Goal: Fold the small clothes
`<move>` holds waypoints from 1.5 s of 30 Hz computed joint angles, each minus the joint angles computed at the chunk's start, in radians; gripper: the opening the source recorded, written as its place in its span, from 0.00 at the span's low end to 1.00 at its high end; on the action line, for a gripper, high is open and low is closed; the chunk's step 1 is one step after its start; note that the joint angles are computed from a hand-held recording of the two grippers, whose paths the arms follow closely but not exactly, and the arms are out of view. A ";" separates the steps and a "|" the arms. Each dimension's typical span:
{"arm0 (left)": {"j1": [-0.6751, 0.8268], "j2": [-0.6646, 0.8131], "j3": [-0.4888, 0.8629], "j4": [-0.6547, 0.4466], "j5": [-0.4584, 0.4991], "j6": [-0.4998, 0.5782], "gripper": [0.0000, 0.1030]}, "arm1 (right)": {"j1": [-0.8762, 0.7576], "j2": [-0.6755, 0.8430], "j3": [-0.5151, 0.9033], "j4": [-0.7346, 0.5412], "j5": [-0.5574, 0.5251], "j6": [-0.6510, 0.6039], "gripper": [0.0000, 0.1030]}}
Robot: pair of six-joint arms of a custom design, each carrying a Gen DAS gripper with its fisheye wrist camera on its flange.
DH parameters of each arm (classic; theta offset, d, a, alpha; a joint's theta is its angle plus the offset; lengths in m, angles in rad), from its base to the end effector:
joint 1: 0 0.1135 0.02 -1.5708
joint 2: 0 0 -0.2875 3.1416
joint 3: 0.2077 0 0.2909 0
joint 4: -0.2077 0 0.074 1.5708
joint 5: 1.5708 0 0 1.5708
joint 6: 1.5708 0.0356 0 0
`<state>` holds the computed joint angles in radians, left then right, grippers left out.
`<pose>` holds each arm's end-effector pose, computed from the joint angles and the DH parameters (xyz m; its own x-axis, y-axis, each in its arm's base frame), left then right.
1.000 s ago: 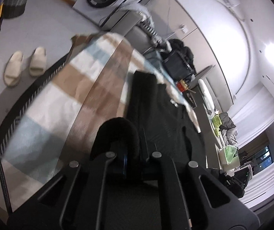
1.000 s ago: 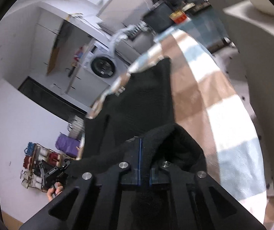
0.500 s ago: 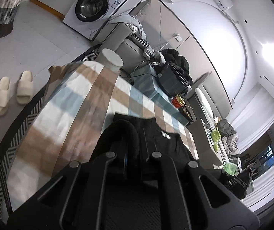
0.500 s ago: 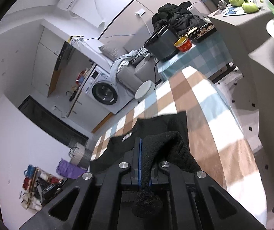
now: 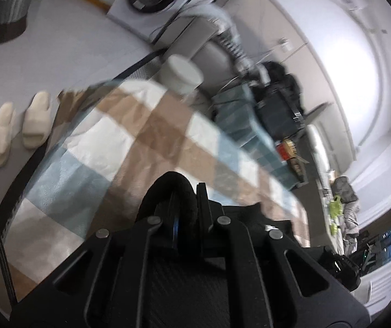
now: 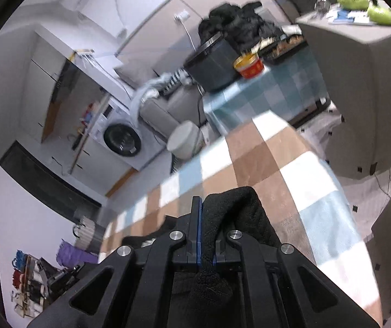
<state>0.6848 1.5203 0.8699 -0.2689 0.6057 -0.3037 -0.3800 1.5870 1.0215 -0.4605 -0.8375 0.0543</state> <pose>0.2692 0.1936 0.1939 -0.5122 -0.7357 -0.4432 -0.4252 0.6656 -0.6133 0.3328 -0.1045 0.2154 -0.7990 0.3583 -0.4830 -0.0660 0.7461 0.6626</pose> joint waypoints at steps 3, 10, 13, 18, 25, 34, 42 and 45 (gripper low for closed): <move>0.008 0.036 0.011 -0.012 0.014 0.000 0.12 | -0.010 0.098 0.076 -0.114 -0.023 -0.003 0.08; 0.071 -0.031 -0.030 -0.082 0.009 0.090 0.43 | -0.097 0.076 0.056 -0.244 -0.067 -0.157 0.22; 0.118 -0.093 -0.066 -0.144 0.018 0.132 0.43 | -0.129 0.022 0.023 -0.272 -0.048 -0.203 0.23; 0.141 -0.219 -0.145 -0.222 0.085 0.173 0.43 | -0.115 -0.063 -0.039 -0.387 -0.054 -0.309 0.25; -0.056 -0.223 -0.209 -0.186 0.054 0.100 0.44 | 0.063 -0.095 -0.138 -0.307 -0.032 -0.198 0.35; -0.204 -0.146 -0.193 -0.004 -0.010 -0.049 0.55 | 0.119 -0.009 -0.145 -0.092 -0.047 0.045 0.38; -0.222 0.027 -0.014 0.048 -0.026 -0.094 0.55 | 0.162 0.046 -0.077 0.051 -0.014 0.177 0.39; -0.222 0.087 0.043 0.047 -0.041 -0.092 0.55 | 0.178 0.072 -0.047 0.064 0.016 0.195 0.38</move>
